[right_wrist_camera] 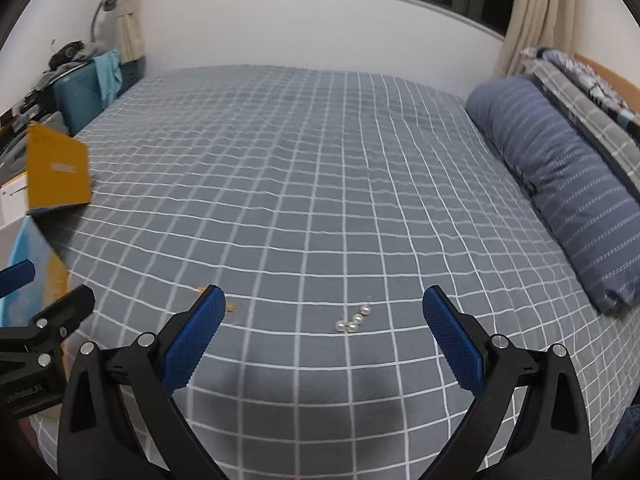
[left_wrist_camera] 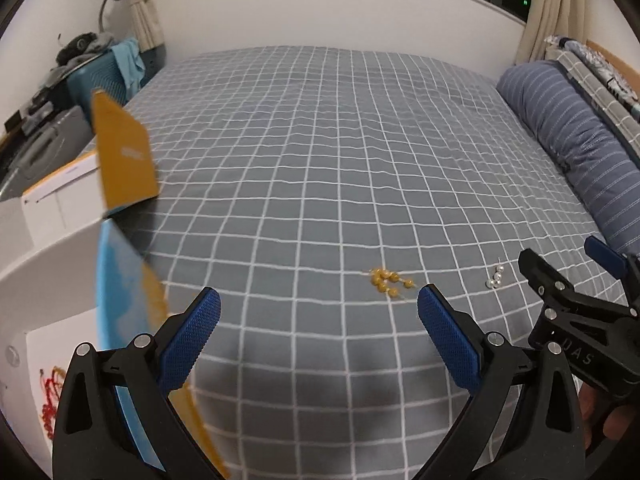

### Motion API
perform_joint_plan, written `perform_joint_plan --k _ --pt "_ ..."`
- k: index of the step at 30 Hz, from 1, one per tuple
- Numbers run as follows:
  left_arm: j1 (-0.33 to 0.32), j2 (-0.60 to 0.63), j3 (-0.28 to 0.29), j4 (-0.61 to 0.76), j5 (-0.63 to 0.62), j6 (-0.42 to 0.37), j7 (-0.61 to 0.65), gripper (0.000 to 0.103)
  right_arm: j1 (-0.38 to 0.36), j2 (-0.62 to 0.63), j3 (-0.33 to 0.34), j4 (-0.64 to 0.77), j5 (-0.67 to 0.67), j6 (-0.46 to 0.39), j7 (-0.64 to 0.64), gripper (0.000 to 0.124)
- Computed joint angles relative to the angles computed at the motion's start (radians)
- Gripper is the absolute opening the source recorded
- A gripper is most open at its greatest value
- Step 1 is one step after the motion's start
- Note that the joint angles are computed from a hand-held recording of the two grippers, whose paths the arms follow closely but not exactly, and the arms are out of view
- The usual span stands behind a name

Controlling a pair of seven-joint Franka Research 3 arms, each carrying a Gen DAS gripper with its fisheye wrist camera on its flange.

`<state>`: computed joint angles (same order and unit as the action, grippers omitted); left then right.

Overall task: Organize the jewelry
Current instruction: 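Move both open tools back over the amber and pearl earrings, then grasp the amber bead earring with the left tool while the right tool grasps the pearl earring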

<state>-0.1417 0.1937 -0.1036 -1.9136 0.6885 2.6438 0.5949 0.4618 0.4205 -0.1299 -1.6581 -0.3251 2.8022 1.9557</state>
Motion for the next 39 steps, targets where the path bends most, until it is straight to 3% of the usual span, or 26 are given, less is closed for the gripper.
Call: perform_joint_plan --k 7,10,13,18,25,27,31,35,37,38,39 --pt "0.002 0.174 -0.010 0.170 -0.125 -0.001 0.112 0.097 -0.086 0.133 0.054 0.158 0.139 -0.113 -0.120 0.087" --pt "0.018 0.247 -0.030 0.231 -0.218 0.000 0.203 0.097 -0.118 0.183 0.080 0.220 0.210 -0.165 -0.183 0.074" --pt "0.016 0.313 -0.026 0.286 -0.279 -0.011 0.249 0.097 -0.122 0.222 0.081 0.265 0.249 -0.196 -0.217 0.071" --pt "0.000 0.364 -0.007 0.314 -0.313 0.013 0.254 0.097 -0.107 0.259 0.064 0.304 0.265 -0.225 -0.216 0.066" --pt "-0.055 0.412 0.041 0.357 -0.261 0.002 0.217 0.097 -0.118 0.302 0.078 0.350 0.299 -0.259 -0.242 0.063" --pt "-0.054 0.432 0.033 0.382 -0.264 -0.022 0.233 0.093 -0.122 0.316 0.083 0.371 0.311 -0.281 -0.252 0.056" --pt "-0.070 0.443 0.048 0.396 -0.244 -0.041 0.217 0.082 -0.124 0.333 0.084 0.392 0.324 -0.304 -0.262 0.044" --pt "-0.070 0.437 0.052 0.387 -0.230 -0.043 0.202 0.049 -0.135 0.334 0.097 0.397 0.346 -0.312 -0.279 0.028" --pt "-0.071 0.433 0.056 0.386 -0.225 -0.054 0.191 0.038 -0.142 0.336 0.103 0.402 0.361 -0.318 -0.289 0.019" --pt "-0.076 0.431 0.063 0.386 -0.214 -0.064 0.183 0.024 -0.143 0.336 0.105 0.402 0.366 -0.321 -0.291 0.010" --pt "-0.079 0.429 0.067 0.389 -0.206 -0.076 0.179 0.016 -0.145 0.334 0.107 0.400 0.372 -0.321 -0.294 0.011"
